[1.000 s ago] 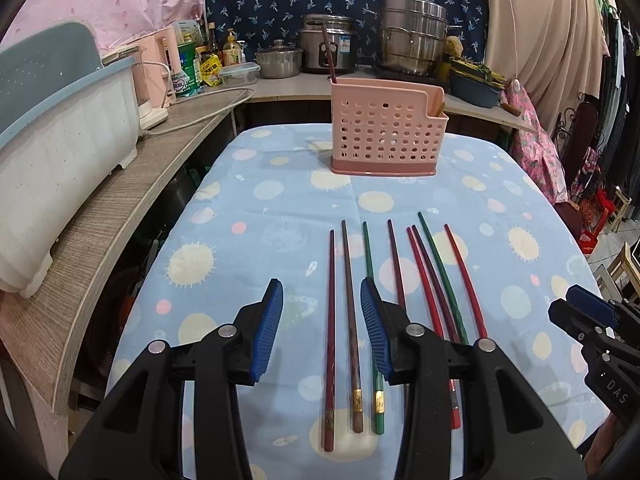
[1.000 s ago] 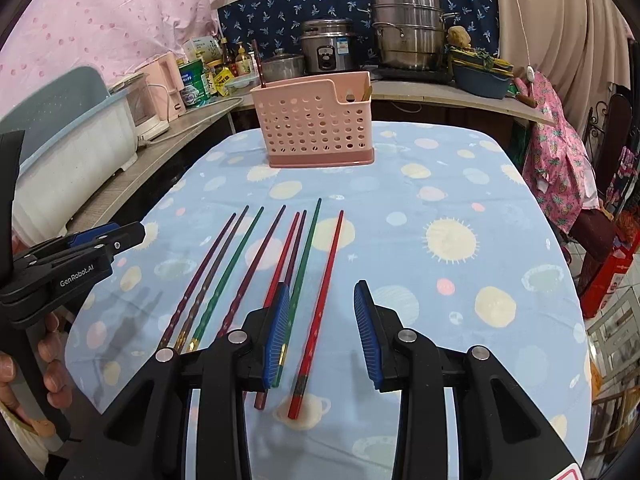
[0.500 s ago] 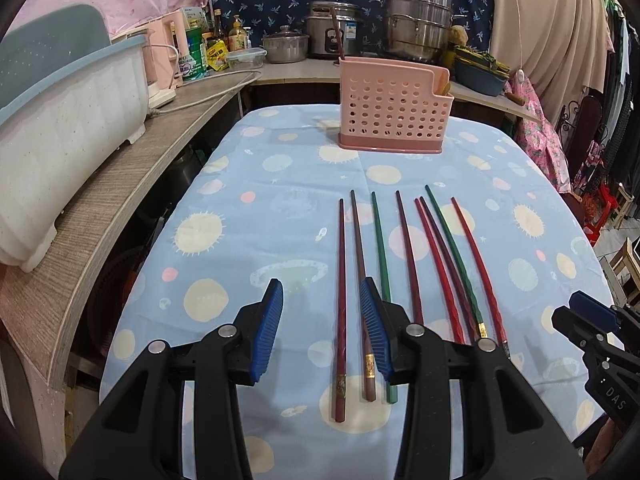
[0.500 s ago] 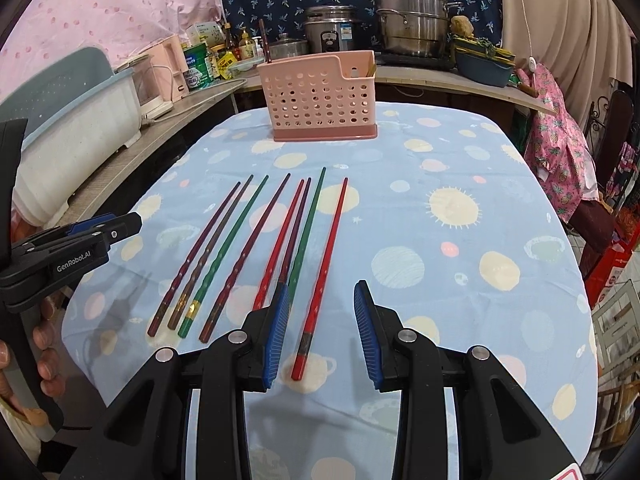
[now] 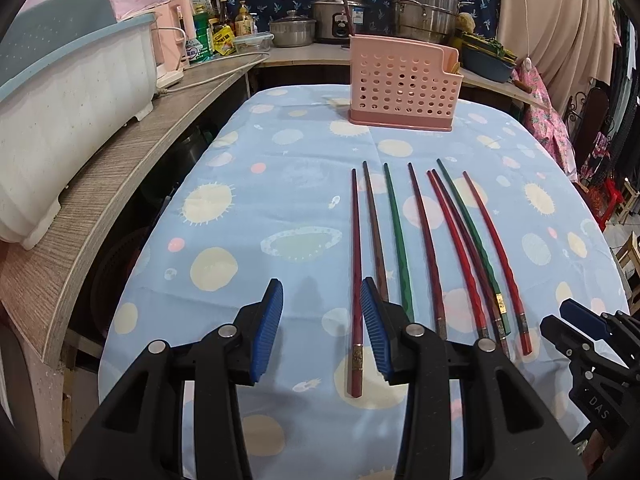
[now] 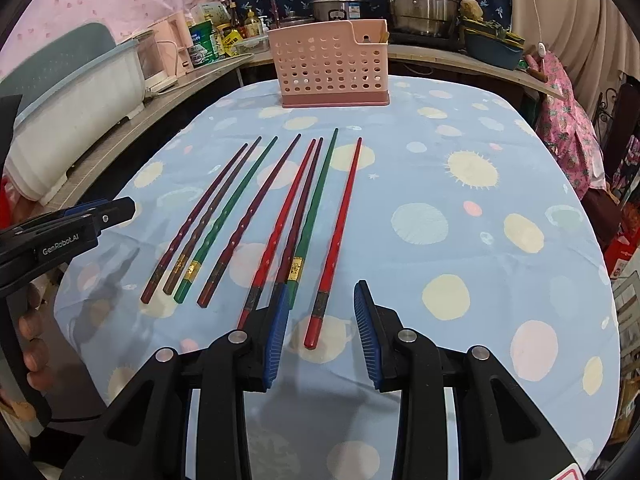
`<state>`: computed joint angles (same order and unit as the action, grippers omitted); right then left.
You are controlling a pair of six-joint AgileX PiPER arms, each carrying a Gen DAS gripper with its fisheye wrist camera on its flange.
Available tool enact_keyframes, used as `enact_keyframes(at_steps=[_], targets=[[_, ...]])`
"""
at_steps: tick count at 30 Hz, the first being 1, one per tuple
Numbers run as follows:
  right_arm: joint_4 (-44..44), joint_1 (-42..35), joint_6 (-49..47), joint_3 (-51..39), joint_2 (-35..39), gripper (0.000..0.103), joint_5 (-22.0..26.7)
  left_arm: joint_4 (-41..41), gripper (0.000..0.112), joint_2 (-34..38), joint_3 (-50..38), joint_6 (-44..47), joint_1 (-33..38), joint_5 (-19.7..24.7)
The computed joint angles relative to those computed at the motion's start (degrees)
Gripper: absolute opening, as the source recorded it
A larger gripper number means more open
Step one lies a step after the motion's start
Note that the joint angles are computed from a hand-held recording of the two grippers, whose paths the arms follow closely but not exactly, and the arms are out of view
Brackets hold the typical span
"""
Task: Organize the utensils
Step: 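Lower the right tool onto a red chopstick and close it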
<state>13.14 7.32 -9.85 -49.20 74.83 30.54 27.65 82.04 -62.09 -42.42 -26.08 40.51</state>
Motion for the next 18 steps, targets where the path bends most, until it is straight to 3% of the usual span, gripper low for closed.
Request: enact_keyframes(at_steps=[18], targets=[[1.00, 0.72, -0.66, 1.32, 2.58, 0.033, -1.62, -0.14, 0.039, 0.22, 2.23, -0.96, -0.35, -0.21]])
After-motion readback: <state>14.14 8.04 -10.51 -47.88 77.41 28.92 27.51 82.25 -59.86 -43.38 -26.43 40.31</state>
